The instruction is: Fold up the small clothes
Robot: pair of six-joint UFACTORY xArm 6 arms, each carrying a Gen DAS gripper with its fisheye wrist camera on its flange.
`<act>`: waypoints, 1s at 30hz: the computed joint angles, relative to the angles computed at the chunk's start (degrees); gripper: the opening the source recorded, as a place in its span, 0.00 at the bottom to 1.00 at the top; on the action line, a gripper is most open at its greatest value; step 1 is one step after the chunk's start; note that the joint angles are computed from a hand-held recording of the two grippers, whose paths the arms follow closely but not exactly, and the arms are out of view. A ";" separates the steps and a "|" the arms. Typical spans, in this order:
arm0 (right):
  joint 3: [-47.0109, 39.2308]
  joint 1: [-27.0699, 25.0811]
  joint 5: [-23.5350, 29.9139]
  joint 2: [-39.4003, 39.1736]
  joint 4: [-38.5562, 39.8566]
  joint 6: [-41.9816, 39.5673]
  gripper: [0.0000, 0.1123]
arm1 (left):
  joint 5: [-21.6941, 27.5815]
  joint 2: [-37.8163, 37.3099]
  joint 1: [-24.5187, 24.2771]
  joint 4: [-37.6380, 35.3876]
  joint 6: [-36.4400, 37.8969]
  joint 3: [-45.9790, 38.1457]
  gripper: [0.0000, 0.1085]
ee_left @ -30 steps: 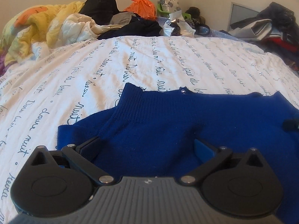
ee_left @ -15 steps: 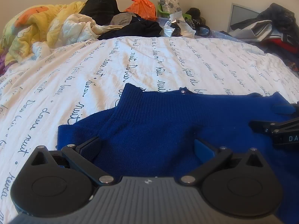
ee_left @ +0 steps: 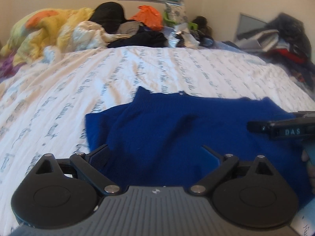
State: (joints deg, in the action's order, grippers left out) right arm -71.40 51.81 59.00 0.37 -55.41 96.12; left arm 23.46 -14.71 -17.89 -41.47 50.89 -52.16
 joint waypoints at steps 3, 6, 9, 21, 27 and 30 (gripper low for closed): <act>0.91 2.21 2.22 0.44 2.13 -1.28 0.90 | 2.14 4.23 -0.75 3.81 -1.04 -2.33 0.95; 3.42 5.49 4.08 -1.59 1.05 0.80 0.90 | 2.65 6.13 0.09 0.38 3.16 -3.92 0.95; 5.47 7.57 5.21 -4.64 2.85 0.45 0.90 | 3.57 4.29 1.28 4.27 -1.02 -3.51 0.88; 2.99 13.74 12.44 -5.08 10.37 -2.94 0.92 | 3.93 -8.37 3.42 -3.16 3.04 7.79 0.89; 1.64 17.43 13.41 -6.70 3.23 5.13 0.92 | 6.78 -17.16 10.13 -0.63 -19.72 14.39 0.90; 2.53 15.44 7.54 -8.03 3.15 6.19 0.92 | 7.70 -17.07 11.61 -2.35 -25.27 13.97 0.89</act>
